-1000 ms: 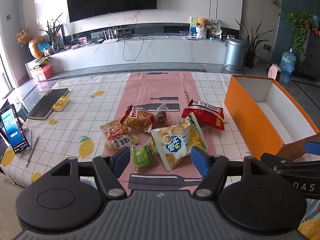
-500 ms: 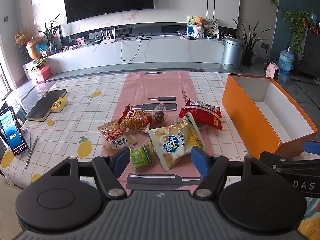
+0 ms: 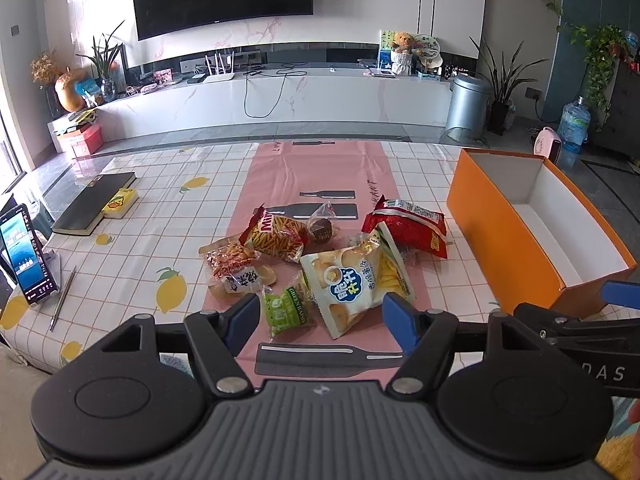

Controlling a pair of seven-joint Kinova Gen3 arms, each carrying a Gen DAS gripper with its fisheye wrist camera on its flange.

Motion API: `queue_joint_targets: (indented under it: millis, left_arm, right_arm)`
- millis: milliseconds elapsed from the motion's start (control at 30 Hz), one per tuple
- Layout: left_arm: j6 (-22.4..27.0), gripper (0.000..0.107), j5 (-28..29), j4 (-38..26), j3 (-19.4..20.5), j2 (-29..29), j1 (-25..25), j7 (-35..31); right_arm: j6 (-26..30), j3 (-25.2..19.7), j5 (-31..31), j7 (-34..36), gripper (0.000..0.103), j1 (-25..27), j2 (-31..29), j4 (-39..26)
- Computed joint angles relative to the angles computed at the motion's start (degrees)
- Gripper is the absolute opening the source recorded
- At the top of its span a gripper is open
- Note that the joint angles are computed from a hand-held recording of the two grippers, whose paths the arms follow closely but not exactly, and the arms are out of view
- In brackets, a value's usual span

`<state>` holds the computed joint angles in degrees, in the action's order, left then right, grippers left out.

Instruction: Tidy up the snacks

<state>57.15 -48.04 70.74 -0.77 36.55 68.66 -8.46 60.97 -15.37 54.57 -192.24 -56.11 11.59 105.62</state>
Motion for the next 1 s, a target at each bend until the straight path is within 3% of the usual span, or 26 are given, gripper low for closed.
queue_joint_targets:
  millis: [567,733,900,1000]
  left_arm:
    - [-2.5,0.083,1.2,1.1,0.8,-0.5,-2.0,-4.7]
    - [-4.8,0.072,0.4,2.8,0.3,-0.9,-2.5,-6.6]
    - [-9.7,0.059,5.2,4.8,1.9,-2.3,-7.3,-9.7]
    - [-12.8,0.062,10.1,5.3,3.8,-2.5,-11.6,-15.4]
  right_arm:
    - [0.1,0.6,0.2,0.5,0.099,-0.2,1.3,-1.3]
    - [-3.5,1.0,4.4,-3.1,0.099,-0.5,1.0,1.2]
    - [-8.8,1.5,8.3,-3.2,0.092,1.1,1.9,1.7]
    - [-13.8,2.5,9.4,-2.6,0.083,3.0,2.9,1.5]
